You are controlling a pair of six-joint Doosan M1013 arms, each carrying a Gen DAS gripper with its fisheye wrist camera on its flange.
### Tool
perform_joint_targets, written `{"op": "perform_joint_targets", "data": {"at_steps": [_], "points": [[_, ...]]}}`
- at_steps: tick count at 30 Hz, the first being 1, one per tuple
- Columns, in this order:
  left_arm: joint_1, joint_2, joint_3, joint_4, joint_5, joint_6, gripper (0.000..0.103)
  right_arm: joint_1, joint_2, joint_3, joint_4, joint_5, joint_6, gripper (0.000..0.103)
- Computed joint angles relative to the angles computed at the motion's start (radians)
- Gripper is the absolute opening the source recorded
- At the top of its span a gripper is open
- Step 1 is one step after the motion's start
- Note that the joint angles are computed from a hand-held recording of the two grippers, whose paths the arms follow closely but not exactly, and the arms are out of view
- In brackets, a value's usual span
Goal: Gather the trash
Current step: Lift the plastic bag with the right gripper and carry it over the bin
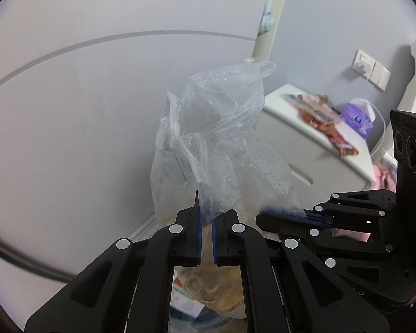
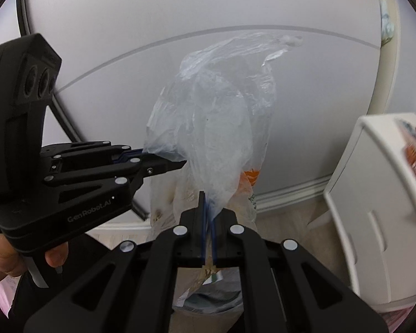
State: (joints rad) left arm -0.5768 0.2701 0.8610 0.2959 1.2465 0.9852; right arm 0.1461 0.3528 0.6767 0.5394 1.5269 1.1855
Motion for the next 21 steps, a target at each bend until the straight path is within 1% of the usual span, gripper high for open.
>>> {"op": "perform_joint_targets", "data": {"at_steps": [9,12,18,21], "points": [[0.01,-0.068,0.175,-0.027,-0.032,-0.078,0.004,0.037,-0.029,0.122,-0.039,0.012,0.011,0.005],[0.014,-0.077,0.211,-0.042,-0.034,-0.095,0.004,0.05,-0.044,0.163,-0.058,0.015,0.018,0.005],[0.024,-0.087,0.27,-0.077,-0.035,-0.117,0.004,0.068,-0.036,0.191,-0.092,0.053,0.019,0.005],[0.03,-0.091,0.3,-0.096,-0.035,-0.137,0.004,0.079,-0.035,0.218,-0.111,0.063,-0.012,0.005]]}}
